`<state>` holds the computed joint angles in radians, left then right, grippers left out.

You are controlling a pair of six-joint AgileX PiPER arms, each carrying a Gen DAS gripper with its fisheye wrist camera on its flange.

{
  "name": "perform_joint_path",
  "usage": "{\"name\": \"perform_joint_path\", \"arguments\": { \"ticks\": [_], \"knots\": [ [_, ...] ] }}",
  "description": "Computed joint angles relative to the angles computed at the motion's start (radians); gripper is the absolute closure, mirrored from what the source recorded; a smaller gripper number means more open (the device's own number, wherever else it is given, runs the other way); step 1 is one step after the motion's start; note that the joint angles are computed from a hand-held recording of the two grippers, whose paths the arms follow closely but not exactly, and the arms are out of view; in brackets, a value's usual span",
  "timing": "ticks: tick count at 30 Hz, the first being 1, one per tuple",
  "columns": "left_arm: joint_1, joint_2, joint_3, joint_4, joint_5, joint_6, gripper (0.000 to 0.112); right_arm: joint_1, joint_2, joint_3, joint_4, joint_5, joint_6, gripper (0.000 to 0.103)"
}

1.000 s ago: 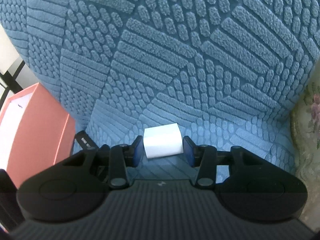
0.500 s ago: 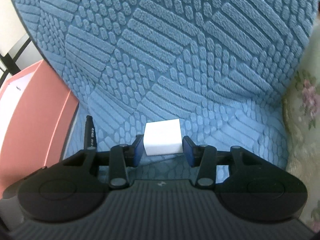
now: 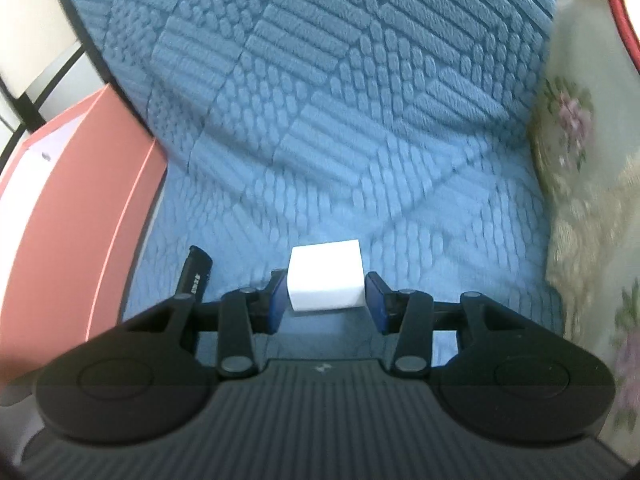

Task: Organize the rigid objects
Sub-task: 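Grasp the black USB stick with the left tool while the right tool grasps the white charger, then carry the USB stick with the left tool while the right tool carries the charger to the box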

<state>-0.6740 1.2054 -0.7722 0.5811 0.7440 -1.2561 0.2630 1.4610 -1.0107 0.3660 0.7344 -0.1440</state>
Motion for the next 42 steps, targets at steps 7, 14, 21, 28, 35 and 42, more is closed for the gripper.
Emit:
{"name": "perform_joint_path", "arguments": {
  "ticks": [7, 14, 21, 28, 35, 42],
  "knots": [
    [-0.101, -0.1, 0.059, -0.057, 0.051, 0.011, 0.102, 0.089, -0.147, 0.139, -0.125, -0.022, 0.147, 0.058],
    [-0.157, -0.151, 0.11, -0.064, 0.06, 0.009, 0.102, 0.126, -0.184, 0.134, -0.203, 0.018, 0.294, 0.058],
    [-0.089, -0.155, 0.13, -0.115, 0.005, 0.094, 0.101, 0.188, -0.196, 0.16, -0.273, 0.024, 0.374, 0.058],
    [-0.068, -0.118, 0.14, -0.103, -0.053, 0.109, 0.101, 0.172, -0.188, 0.167, -0.25, 0.014, 0.356, 0.057],
    [-0.033, -0.101, 0.151, -0.101, -0.127, 0.127, 0.089, 0.186, -0.163, 0.158, -0.279, 0.012, 0.385, 0.054],
    [0.014, -0.078, 0.163, -0.095, -0.202, 0.143, 0.088, 0.175, -0.144, 0.143, -0.272, 0.007, 0.395, 0.054]
  ]
}}
